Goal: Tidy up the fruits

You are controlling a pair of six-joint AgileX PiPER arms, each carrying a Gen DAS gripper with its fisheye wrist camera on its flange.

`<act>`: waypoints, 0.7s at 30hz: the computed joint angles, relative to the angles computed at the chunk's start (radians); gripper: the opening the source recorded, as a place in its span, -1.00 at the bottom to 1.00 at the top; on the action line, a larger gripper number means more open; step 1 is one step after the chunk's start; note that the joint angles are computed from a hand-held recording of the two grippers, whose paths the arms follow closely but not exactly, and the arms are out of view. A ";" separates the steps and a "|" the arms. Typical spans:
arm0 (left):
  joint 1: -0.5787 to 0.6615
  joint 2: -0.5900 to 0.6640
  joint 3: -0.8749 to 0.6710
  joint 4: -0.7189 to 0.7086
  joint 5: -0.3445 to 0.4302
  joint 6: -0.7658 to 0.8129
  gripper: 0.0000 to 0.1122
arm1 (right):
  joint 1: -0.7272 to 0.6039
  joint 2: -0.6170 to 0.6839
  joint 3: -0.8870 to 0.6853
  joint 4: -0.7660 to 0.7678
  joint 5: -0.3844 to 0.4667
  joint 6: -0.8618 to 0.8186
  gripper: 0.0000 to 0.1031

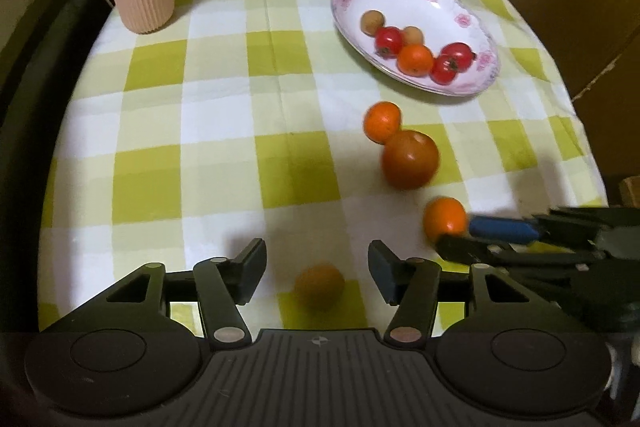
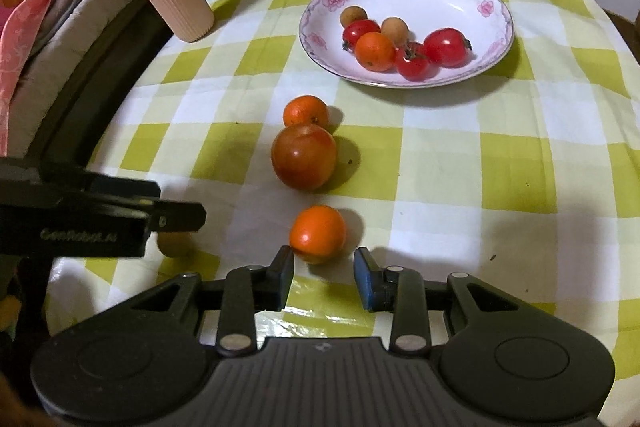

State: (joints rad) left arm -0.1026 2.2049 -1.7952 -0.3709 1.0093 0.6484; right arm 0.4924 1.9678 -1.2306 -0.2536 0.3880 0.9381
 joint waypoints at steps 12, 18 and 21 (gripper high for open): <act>-0.019 -0.002 0.037 0.015 -0.040 0.001 0.14 | -0.006 0.000 0.002 -0.060 -0.009 0.063 -0.34; -0.031 0.029 -0.002 0.025 -0.025 -0.026 0.14 | -0.023 -0.011 0.011 -0.048 -0.026 0.069 -0.34; -0.031 0.040 -0.019 0.022 -0.017 -0.037 0.14 | -0.023 -0.005 0.003 -0.033 -0.023 0.049 -0.34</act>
State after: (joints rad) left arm -0.1333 2.2448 -1.8139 -0.3494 0.9921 0.6118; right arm 0.4694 1.9626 -1.2275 -0.2863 0.3652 0.9870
